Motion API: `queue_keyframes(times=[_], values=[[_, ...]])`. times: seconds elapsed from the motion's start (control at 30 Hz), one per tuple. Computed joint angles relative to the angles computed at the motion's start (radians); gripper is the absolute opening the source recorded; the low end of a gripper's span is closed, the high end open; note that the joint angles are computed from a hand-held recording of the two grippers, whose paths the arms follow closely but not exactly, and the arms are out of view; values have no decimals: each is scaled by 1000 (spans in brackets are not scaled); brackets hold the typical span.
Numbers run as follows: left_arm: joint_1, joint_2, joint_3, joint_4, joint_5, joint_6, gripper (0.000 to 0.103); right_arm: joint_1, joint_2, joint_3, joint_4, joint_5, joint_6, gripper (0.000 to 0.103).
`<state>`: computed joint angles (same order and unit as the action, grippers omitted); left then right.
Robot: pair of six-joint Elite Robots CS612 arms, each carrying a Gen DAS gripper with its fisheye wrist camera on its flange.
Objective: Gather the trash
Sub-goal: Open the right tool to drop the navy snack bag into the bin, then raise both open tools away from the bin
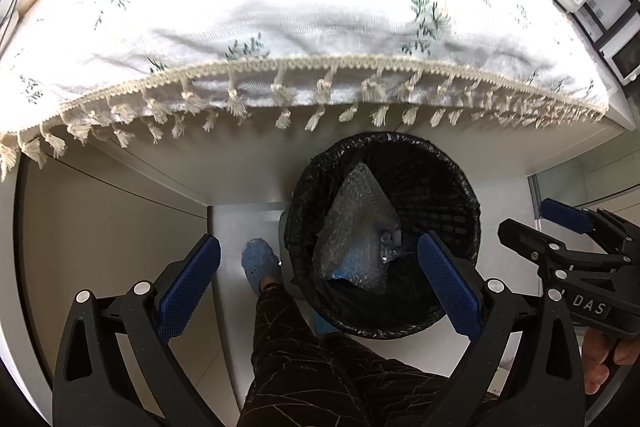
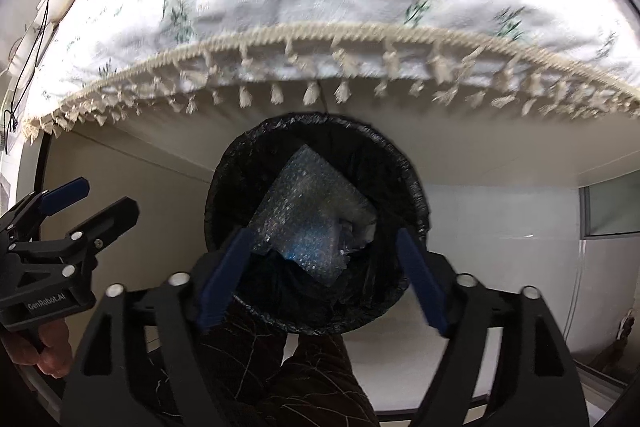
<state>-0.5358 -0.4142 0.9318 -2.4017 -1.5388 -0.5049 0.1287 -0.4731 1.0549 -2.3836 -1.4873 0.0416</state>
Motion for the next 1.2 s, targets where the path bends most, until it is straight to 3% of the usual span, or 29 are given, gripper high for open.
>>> queue_keyframes(times=[0.17,0.37,0.73,1.2], values=[[6,-34,27,-37,16,-14,97,-1,-39,34,-97,-79,-12,90],[15,-89,56,-73,44,-37,97,-9,-94,66,-216,-93,-16,95],[23,-168,81,-131,91,-16,97,-13,-165,89,-283,-76,12,95],[32,-177,86,-135,91,3,97,-21,-174,87,-286,-92,44,95]])
